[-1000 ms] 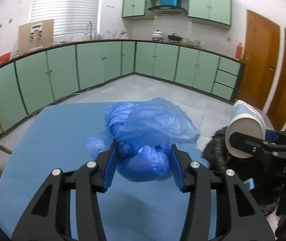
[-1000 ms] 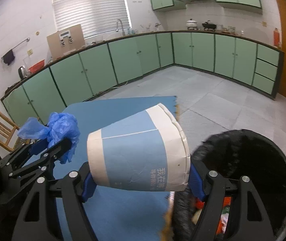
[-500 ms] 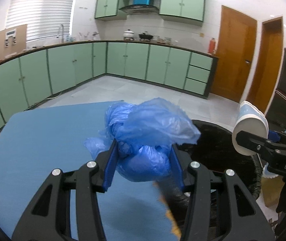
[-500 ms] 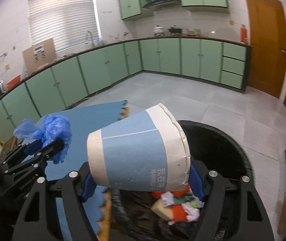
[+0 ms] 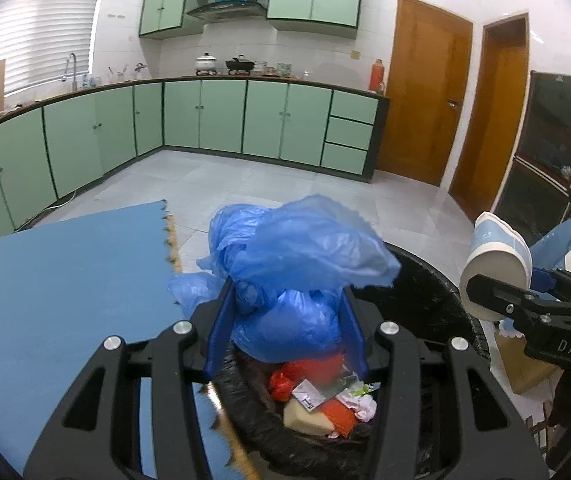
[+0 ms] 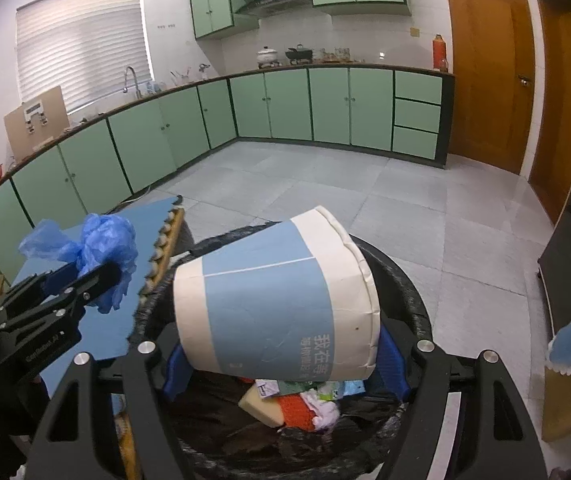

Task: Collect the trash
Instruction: 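Carry the blue bag and paper cup over the bin, then open both grippers over the bin to drop the blue bag and cup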

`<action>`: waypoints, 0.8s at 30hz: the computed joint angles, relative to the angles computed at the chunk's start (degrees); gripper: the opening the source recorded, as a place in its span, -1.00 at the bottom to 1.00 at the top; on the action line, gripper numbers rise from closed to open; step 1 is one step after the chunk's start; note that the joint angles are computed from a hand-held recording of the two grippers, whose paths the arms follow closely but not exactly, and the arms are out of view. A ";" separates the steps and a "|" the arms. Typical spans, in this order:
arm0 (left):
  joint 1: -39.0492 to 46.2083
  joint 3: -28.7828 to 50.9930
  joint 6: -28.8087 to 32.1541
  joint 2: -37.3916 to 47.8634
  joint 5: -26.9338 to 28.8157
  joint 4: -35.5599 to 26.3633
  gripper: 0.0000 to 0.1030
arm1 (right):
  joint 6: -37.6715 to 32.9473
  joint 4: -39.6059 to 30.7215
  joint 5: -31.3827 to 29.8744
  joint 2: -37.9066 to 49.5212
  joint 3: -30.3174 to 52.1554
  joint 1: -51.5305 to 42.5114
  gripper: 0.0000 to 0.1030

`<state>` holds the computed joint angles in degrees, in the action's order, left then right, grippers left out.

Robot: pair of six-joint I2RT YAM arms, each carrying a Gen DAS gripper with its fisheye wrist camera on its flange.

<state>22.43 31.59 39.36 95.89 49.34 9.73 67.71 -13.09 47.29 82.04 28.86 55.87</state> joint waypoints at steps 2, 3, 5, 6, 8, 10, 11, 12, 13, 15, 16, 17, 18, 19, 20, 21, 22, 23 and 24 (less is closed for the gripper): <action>-1.60 -0.33 -0.89 1.10 -1.03 2.25 -0.11 | -1.63 2.46 -0.91 -0.67 -1.79 -1.68 0.43; -2.39 -0.55 -1.38 1.69 -1.58 3.59 -0.11 | -2.38 3.95 -1.30 -0.94 -2.86 -2.51 0.43; -4.72 -0.14 -3.24 3.12 -3.20 5.93 -0.11 | -3.69 6.65 -2.15 -1.04 -4.49 -4.24 0.43; -5.84 -0.19 -4.11 4.11 -4.05 7.42 -0.11 | -4.03 7.61 -2.48 -1.01 -5.04 -4.77 0.43; -7.64 0.53 -5.51 5.50 -5.46 8.84 -0.11 | -4.81 9.70 -3.24 -0.49 -5.97 -5.98 0.43; -9.10 0.05 -6.07 6.50 -6.49 10.61 -0.11 | -6.38 12.01 -4.21 0.00 -6.92 -7.75 0.43; -9.82 0.08 -6.27 7.21 -6.94 11.39 -0.11 | -6.84 13.04 -4.62 0.32 -7.37 -8.38 0.43; -10.31 0.25 -6.39 7.56 -7.32 11.66 -0.11 | -7.57 14.59 -5.26 0.70 -8.02 -9.40 0.43; -10.78 0.67 -6.37 8.12 -7.69 11.71 -0.11 | -8.15 15.68 -5.76 0.85 -8.55 -10.16 0.43; -11.93 0.85 -6.67 9.25 -8.59 12.59 -0.10 | -9.57 17.93 -6.90 1.50 -9.31 -11.67 0.44; -12.33 1.30 -6.75 9.59 -8.87 12.46 -0.09 | -10.82 19.12 -7.84 1.91 -9.59 -12.51 0.47; -12.92 1.71 -6.86 9.65 -9.15 12.03 -0.09 | -11.73 19.74 -8.31 2.30 -9.61 -13.06 0.49; -13.29 2.25 -6.77 9.81 -9.31 11.39 -0.05 | -12.28 20.34 -8.16 3.09 -9.57 -13.17 0.49; -13.49 2.76 -6.57 9.97 -9.32 10.55 0.01 | -12.33 20.72 -7.88 3.74 -9.51 -13.01 0.54; -13.36 3.17 -6.34 10.13 -9.02 9.84 0.09 | -12.46 21.03 -7.93 4.10 -9.58 -13.08 0.57; -13.06 3.47 -6.23 10.22 -8.57 9.31 0.18 | -12.52 21.22 -7.97 4.31 -9.67 -13.22 0.62; -13.06 3.82 -6.45 10.24 -8.60 9.13 0.24 | -12.48 21.26 -7.83 4.38 -9.80 -13.31 0.66; -12.92 4.05 -6.54 10.28 -8.52 9.05 0.33 | -11.96 21.01 -7.35 4.39 -9.95 -13.03 0.68; -12.92 4.13 -6.82 10.08 -8.57 9.04 0.37 | -12.00 21.27 -7.26 4.15 -10.42 -13.19 0.72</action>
<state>9.50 35.72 32.54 105.97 40.77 18.77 55.71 8.18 40.03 86.18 18.44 42.68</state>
